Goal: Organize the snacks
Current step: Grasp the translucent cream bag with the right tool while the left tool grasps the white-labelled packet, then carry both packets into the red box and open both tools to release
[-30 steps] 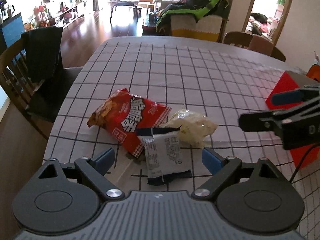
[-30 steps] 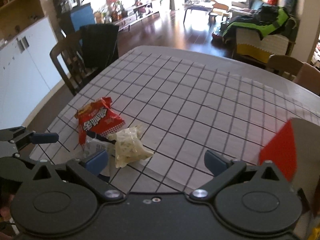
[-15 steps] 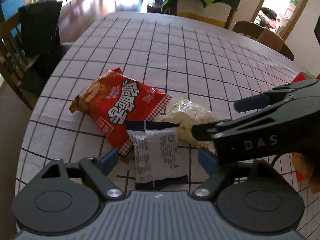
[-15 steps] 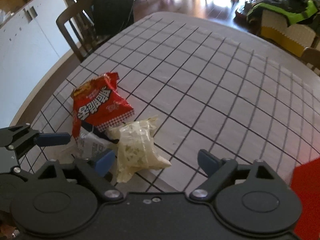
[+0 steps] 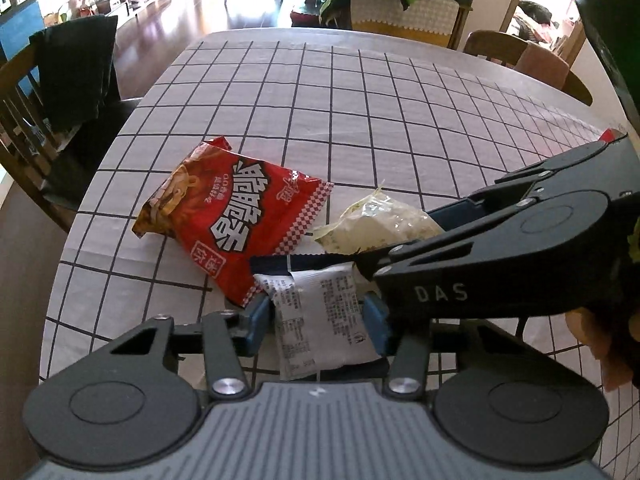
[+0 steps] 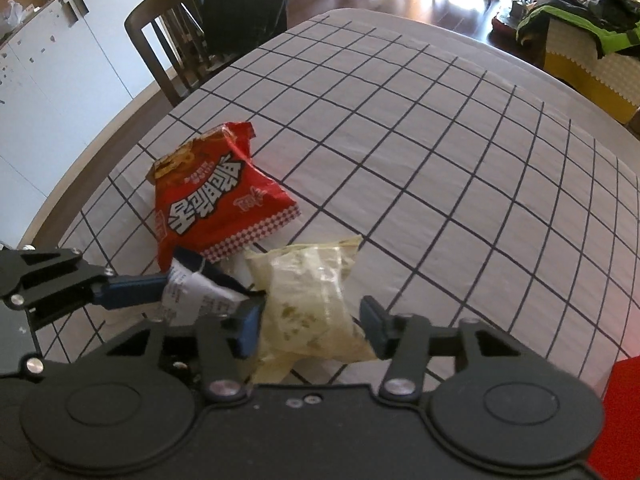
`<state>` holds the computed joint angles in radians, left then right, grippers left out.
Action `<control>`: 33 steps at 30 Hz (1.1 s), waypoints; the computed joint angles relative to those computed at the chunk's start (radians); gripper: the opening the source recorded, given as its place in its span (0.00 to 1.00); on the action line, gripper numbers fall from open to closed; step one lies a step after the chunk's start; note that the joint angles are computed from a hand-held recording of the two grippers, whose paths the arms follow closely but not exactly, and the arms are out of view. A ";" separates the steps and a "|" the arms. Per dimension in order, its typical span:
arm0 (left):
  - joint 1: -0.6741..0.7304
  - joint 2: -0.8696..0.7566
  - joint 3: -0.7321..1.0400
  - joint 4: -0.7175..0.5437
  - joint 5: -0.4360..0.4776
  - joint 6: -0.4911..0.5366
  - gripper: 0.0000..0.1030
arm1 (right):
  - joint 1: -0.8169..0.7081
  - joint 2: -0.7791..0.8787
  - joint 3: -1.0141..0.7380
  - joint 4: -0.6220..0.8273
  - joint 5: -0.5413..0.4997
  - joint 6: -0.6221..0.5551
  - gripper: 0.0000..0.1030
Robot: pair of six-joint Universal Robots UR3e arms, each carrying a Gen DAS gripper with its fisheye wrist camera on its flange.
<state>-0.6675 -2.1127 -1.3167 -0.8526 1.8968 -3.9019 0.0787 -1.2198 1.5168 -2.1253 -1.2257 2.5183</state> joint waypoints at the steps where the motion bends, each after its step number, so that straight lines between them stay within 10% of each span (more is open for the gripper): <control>1: -0.003 -0.002 0.004 -0.006 0.006 0.001 0.43 | -0.002 -0.005 0.010 -0.011 0.002 0.001 0.45; 17: -0.020 0.083 -0.085 0.042 0.007 -0.019 0.36 | -0.152 -0.243 0.264 -0.101 0.076 0.099 0.36; 33: -0.123 0.085 0.089 -0.091 0.042 -0.061 0.36 | -0.486 -0.689 0.406 0.261 0.262 -0.143 0.34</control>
